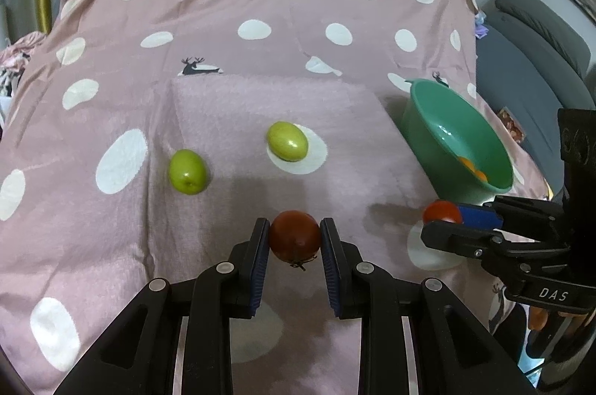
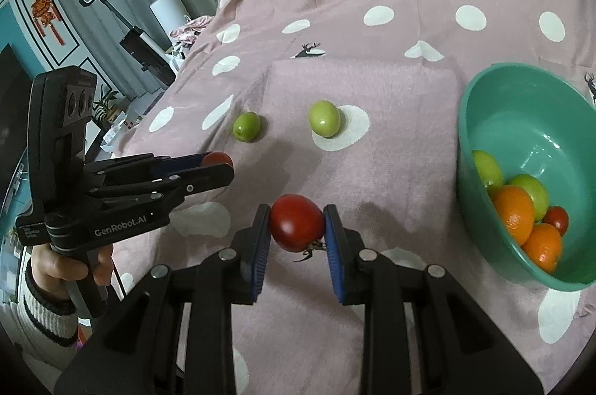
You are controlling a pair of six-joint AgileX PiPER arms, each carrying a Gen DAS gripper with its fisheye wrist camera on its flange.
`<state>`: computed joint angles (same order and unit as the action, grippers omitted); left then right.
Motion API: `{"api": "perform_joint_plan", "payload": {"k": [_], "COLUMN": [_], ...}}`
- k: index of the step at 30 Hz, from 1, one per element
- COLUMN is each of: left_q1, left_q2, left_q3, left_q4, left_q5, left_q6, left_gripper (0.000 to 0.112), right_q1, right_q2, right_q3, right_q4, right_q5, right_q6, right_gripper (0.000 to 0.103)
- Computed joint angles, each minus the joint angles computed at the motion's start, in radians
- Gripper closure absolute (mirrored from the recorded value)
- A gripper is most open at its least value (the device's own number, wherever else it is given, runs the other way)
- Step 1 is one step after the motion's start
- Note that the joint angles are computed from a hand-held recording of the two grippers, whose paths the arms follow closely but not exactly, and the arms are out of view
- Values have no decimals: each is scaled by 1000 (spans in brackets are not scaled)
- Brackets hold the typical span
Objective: Organize fruits
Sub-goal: 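Carry both held red tomatoes up and over the green bowl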
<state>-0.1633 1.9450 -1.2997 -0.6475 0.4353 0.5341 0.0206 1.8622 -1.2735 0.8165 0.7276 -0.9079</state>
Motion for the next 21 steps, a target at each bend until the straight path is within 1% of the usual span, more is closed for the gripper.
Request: {"api": "perform_joint_plan", "payload": {"k": [8,21], "left_q1": [-24,-63], "left_q2": [-46,-82], "left_q3": [26,35], "left_q4": [36,105], "left_q5": [-18,-34], "left_q6": [-30,-83], "left_gripper": [85,85], "right_q1": [-23,-58], "right_q2": [-55,-107], "right_q3": [42,80], "right_q4": [42,99], "right_q5": [-1,10], "right_q6": [-49,-115], "right_gripper": [74,74]}}
